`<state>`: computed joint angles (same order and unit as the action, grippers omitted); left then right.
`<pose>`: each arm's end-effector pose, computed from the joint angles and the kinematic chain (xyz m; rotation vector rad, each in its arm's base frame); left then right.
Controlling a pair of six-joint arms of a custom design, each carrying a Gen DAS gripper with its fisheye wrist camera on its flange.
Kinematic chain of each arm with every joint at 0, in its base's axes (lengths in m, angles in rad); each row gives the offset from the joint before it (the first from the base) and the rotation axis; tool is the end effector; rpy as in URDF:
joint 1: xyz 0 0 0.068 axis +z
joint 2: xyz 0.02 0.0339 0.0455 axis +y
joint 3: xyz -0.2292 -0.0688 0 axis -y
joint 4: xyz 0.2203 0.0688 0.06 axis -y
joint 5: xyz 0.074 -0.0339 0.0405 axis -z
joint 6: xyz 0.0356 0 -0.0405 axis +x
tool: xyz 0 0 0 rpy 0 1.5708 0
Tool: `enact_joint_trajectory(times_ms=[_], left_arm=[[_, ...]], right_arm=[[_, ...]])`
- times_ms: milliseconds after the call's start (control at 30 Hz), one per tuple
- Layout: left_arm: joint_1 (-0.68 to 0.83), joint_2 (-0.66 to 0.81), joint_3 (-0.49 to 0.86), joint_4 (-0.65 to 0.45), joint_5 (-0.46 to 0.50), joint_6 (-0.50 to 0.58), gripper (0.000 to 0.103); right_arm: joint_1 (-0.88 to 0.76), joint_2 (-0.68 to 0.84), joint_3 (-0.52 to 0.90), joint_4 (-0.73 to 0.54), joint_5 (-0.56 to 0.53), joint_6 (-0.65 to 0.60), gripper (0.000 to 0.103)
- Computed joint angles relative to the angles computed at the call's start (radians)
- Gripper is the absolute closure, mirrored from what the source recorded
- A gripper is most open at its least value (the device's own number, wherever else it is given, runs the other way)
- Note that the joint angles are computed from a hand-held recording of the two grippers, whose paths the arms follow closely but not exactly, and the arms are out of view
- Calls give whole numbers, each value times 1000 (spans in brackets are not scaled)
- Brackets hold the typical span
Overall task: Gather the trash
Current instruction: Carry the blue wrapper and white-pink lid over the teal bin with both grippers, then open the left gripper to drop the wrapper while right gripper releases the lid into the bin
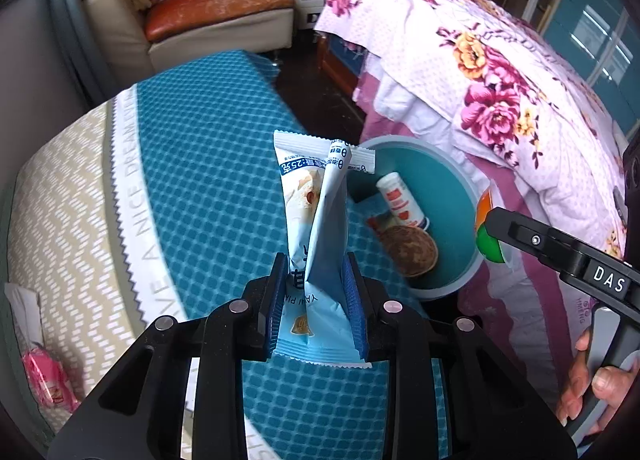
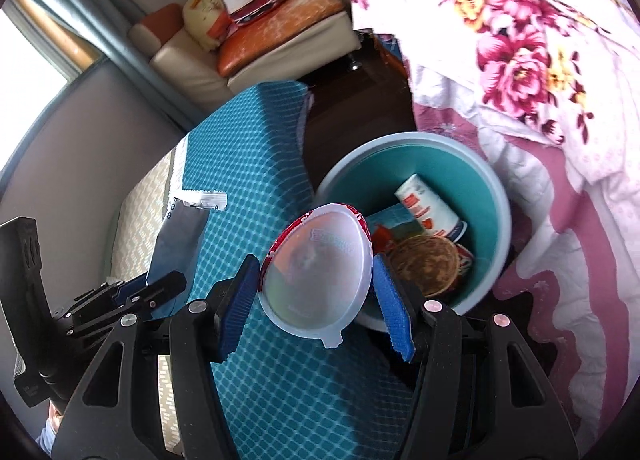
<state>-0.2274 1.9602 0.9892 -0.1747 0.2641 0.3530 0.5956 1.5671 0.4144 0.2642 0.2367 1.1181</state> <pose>0.3151 -0.0825 0.0788 0.8419 2.5503 -0.3195 0.1967 0.1232 0.0814 0.7423 2.3707 0.4727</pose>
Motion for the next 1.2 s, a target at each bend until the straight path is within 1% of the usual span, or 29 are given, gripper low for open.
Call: enact_joint_trajectory(times_ms=[200, 400, 533, 700, 867, 1067, 1100, 1133, 1167, 1200], left_arm=[[-94, 32, 29, 2, -30, -32, 74], [-145, 98, 94, -12, -39, -57, 74], [-164, 153, 153, -30, -36, -74, 74], [-181, 224, 229, -54, -31, -82, 74], [-188, 295, 316, -85, -19, -92, 73], [-187, 348, 379, -99, -6, -99, 69], [-185, 355, 386, -101, -2, -102, 66], [-183, 357, 387, -99, 3, -104, 60], [-180, 359, 388, -96, 8, -106, 58], [-176, 359, 386, -91, 13, -109, 54]], right_arm=[[-67, -82, -113, 40, -23, -3, 47], [-151, -105, -165, 61, -84, -37, 47], [-191, -102, -178, 71, -112, -57, 47], [-216, -49, -169, 101, -128, -61, 47], [-251, -9, -150, 101, -153, -79, 47], [-283, 64, -104, 107, -172, -96, 47], [-284, 72, -99, 108, -173, -95, 47], [-287, 77, -94, 105, -174, -97, 47], [-289, 82, -89, 101, -175, -99, 47], [-292, 88, -83, 98, -176, -100, 47]])
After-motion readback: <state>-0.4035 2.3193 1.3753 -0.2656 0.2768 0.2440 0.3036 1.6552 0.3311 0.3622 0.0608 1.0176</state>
